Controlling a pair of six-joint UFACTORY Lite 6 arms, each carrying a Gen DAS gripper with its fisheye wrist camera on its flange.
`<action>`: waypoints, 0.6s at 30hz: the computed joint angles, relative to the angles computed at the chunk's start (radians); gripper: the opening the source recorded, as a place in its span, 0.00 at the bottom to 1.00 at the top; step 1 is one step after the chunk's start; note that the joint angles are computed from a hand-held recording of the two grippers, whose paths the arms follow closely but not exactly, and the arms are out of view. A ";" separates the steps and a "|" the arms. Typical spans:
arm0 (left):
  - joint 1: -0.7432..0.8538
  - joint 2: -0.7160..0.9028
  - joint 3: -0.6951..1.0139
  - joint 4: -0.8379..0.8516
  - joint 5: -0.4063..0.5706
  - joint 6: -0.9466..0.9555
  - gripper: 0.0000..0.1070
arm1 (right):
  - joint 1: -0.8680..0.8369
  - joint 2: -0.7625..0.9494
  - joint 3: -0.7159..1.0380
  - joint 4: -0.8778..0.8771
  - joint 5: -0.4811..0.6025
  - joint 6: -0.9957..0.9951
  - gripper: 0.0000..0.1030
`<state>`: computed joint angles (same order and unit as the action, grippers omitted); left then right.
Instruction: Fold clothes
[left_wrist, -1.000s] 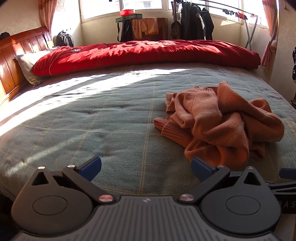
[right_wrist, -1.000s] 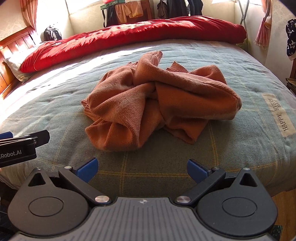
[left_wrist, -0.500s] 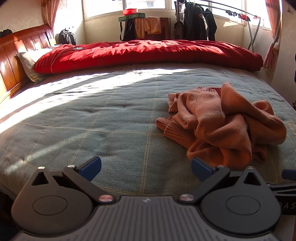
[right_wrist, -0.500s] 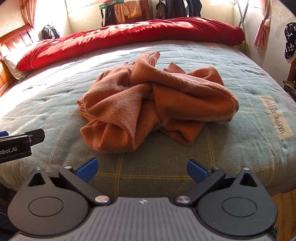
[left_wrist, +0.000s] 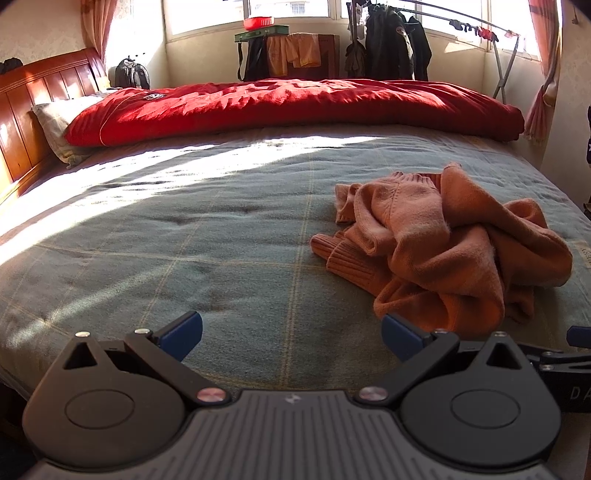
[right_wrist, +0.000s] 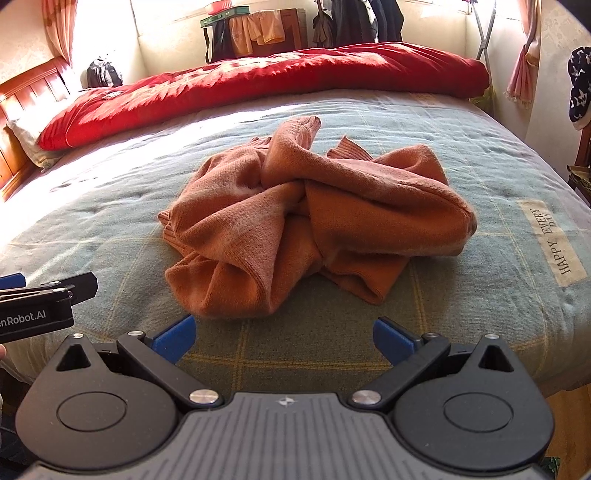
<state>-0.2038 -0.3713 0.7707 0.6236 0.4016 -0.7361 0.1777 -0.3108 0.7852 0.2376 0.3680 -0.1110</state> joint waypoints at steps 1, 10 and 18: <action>0.002 0.000 -0.002 -0.004 -0.003 0.003 0.96 | 0.003 0.002 0.000 -0.007 0.000 0.009 1.00; 0.015 -0.011 -0.012 -0.012 -0.015 0.010 0.96 | 0.019 0.014 0.006 -0.075 -0.015 0.076 1.00; 0.002 -0.021 -0.018 0.008 -0.016 -0.012 0.96 | 0.014 -0.003 0.000 -0.055 -0.024 0.043 1.00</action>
<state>-0.2014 -0.3920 0.7532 0.6316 0.3851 -0.7477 0.1919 -0.3140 0.7853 0.1826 0.3443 -0.0679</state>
